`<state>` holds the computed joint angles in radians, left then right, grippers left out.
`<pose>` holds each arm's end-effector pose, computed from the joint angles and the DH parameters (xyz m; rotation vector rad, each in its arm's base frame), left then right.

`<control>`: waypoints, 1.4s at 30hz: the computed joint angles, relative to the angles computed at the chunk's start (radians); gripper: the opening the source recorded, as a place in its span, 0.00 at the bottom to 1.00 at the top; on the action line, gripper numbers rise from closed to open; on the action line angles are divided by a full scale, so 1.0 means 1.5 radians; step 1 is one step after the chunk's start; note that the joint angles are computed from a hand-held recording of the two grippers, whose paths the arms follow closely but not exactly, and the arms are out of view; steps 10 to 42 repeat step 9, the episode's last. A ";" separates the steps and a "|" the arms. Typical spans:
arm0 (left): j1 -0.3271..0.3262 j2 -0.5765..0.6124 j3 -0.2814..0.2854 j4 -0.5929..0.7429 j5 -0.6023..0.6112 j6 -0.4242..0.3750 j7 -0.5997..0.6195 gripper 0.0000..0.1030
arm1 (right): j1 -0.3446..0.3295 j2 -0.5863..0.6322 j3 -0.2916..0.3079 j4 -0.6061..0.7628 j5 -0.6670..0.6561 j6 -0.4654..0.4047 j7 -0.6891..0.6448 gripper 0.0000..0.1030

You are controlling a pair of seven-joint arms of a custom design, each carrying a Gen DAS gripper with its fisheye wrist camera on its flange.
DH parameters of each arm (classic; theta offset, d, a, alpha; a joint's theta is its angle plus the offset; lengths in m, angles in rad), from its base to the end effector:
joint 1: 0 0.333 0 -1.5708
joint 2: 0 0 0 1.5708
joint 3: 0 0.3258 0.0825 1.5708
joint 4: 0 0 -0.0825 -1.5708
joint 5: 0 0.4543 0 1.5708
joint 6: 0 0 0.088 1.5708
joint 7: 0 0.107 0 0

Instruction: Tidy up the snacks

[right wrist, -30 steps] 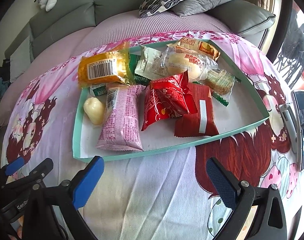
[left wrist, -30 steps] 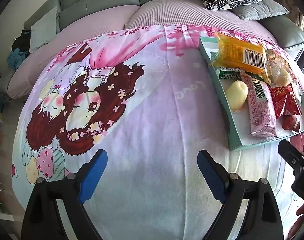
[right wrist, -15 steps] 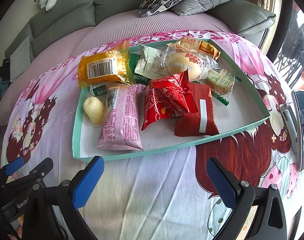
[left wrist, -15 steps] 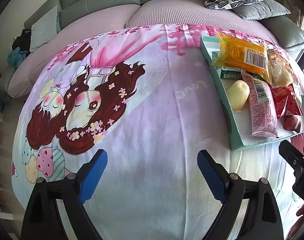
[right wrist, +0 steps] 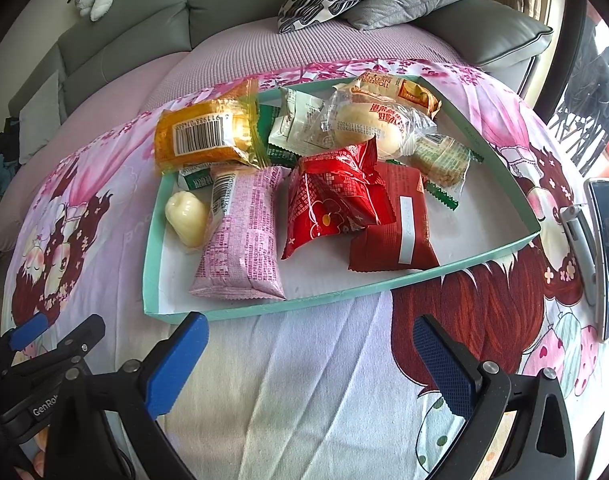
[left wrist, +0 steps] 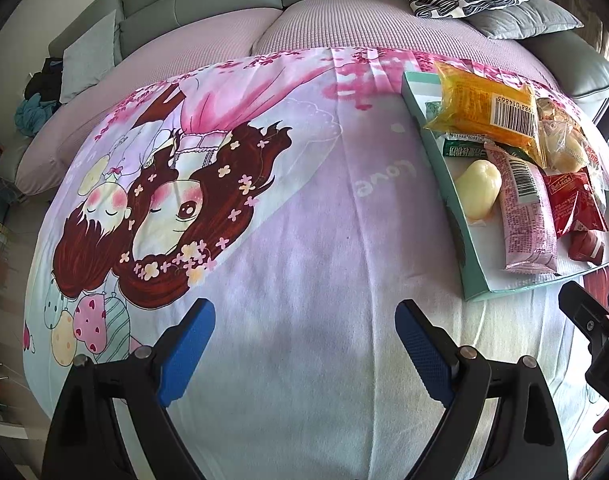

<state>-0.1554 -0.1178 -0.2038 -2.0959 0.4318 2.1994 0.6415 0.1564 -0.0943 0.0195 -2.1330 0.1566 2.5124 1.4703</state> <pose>0.5700 -0.2013 0.4787 -2.2202 1.5525 -0.2125 0.6118 0.1077 0.4787 -2.0635 1.7354 -0.3224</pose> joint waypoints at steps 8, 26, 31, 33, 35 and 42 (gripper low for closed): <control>0.001 -0.004 0.001 -0.003 0.002 0.006 -0.007 0.89 | 0.000 0.001 0.000 0.002 0.000 -0.001 0.000 1.00; 0.001 -0.003 0.001 -0.003 -0.001 0.006 -0.005 0.89 | 0.000 0.002 0.000 0.002 -0.001 -0.001 0.000 1.00; 0.001 -0.003 0.001 -0.003 -0.001 0.006 -0.005 0.89 | 0.000 0.002 0.000 0.002 -0.001 -0.001 0.000 1.00; 0.001 -0.003 0.001 -0.003 -0.001 0.006 -0.005 0.89 | 0.000 0.002 0.000 0.002 -0.001 -0.001 0.000 1.00; 0.001 -0.003 0.001 -0.003 -0.001 0.006 -0.005 0.89 | 0.000 0.002 0.000 0.002 -0.001 -0.001 0.000 1.00; 0.001 -0.003 0.001 -0.003 -0.001 0.006 -0.005 0.89 | 0.000 0.002 0.000 0.002 -0.001 -0.001 0.000 1.00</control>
